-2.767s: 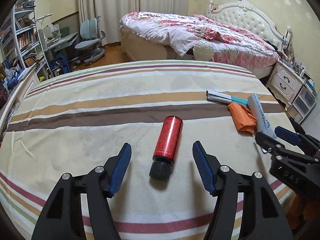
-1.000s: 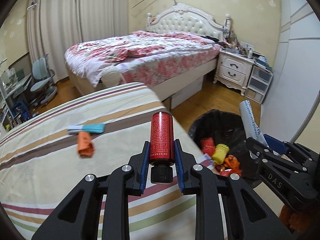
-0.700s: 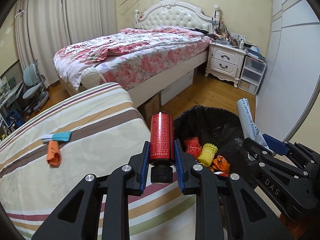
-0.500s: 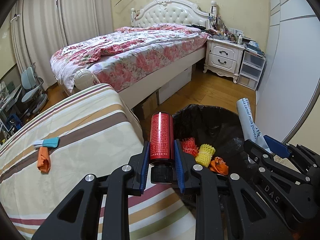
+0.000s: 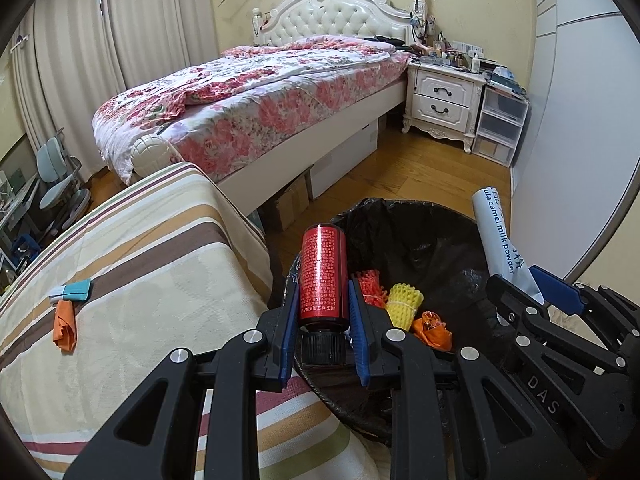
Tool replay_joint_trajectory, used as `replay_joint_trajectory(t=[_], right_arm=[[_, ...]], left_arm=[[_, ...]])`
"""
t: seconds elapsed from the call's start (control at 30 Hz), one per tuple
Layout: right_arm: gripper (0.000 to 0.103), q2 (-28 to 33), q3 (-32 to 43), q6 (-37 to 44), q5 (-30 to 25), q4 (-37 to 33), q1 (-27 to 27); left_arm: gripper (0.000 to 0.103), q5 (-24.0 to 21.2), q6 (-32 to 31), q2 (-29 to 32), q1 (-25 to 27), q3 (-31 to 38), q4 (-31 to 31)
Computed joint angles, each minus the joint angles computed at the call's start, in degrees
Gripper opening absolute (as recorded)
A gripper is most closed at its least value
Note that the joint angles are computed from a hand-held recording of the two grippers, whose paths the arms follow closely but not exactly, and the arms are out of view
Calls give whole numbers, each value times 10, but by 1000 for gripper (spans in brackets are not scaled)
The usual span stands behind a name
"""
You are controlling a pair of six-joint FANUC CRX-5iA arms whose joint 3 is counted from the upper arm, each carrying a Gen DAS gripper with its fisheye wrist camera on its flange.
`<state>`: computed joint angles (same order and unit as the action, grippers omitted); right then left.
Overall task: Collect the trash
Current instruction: 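Open both tools to drop the bottle and tube into the bin, then move both tools back toward the orange cloth on the sheet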
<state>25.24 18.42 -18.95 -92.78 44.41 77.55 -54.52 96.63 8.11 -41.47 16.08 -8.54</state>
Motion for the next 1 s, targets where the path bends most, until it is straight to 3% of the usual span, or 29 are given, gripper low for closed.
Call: replay_joint_trajectory(t=[0.07,0.13,0.2,0.33,0.67,1.0], right_arm=[[41,-1,-1,-4,-1,-1,0],[48,-1,-3,-10,-4,-1,1],[48,1,-1,-11,-7,-1,1],[49,3,4,-12,-14,-4,3],[57,11,17,-9,-31,0,7],[64,25,40,1,-35,2,8]], left_arm=[[26,-4,4,2,-2,4,-7],[39,-5,8,3,-4,5,-12],[50,-2,13,0,-4,3,-15],[59,-2,14,-4,-2,-1,-12],[68,-2,27,-15,-1,-7,-19],[69,-8,44,-36,15,-22,-29]])
